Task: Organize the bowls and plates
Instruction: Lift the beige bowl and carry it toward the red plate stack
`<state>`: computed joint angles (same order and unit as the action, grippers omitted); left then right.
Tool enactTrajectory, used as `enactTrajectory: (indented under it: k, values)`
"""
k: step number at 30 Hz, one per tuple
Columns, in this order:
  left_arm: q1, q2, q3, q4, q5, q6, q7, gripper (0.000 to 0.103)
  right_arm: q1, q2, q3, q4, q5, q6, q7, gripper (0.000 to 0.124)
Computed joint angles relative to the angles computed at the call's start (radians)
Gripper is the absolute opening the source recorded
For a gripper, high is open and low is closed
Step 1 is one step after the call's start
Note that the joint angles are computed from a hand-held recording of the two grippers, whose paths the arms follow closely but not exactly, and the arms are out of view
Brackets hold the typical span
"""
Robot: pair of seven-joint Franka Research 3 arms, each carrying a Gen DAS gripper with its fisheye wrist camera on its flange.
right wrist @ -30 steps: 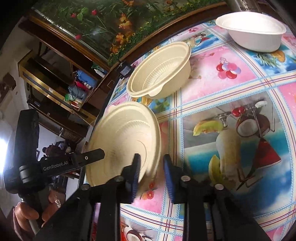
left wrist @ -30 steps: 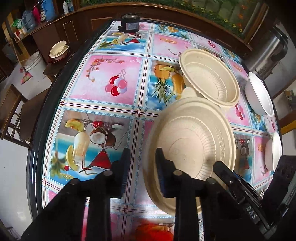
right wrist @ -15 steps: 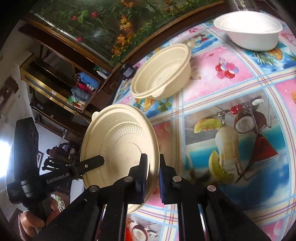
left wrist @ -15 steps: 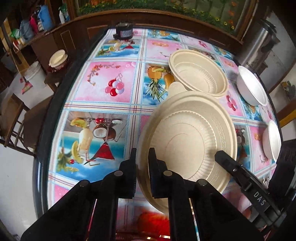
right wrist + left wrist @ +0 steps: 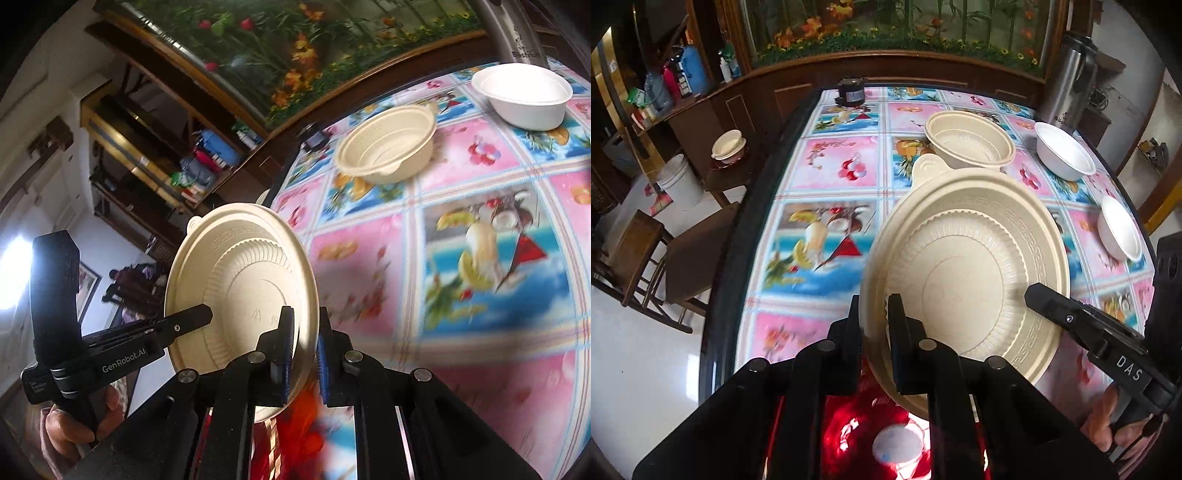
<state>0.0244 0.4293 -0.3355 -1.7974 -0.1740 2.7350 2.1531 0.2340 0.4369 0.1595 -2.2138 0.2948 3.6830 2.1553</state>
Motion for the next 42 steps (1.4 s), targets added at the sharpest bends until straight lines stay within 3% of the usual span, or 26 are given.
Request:
enactTrajectory:
  k: [6, 11, 29, 42]
  values:
    - [0.088, -0.077, -0.051, -0.135, -0.127, 0.063, 0.106, 0.011, 0.087, -0.027, -0.018, -0.018, 0.071, -0.016, -0.078, 0.011]
    - [0.125, -0.128, -0.075, -0.223, -0.242, 0.121, 0.204, 0.011, 0.148, -0.047, -0.026, -0.036, 0.138, -0.021, -0.14, 0.011]
    - [0.175, -0.21, -0.142, -0.378, -0.684, 0.319, 0.616, 0.011, 0.251, -0.067, -0.034, -0.042, 0.276, -0.073, -0.272, 0.011]
    - [0.187, -0.198, -0.168, -0.388, -0.811, 0.371, 0.738, 0.013, 0.31, -0.059, -0.063, -0.017, 0.377, -0.119, -0.355, 0.011]
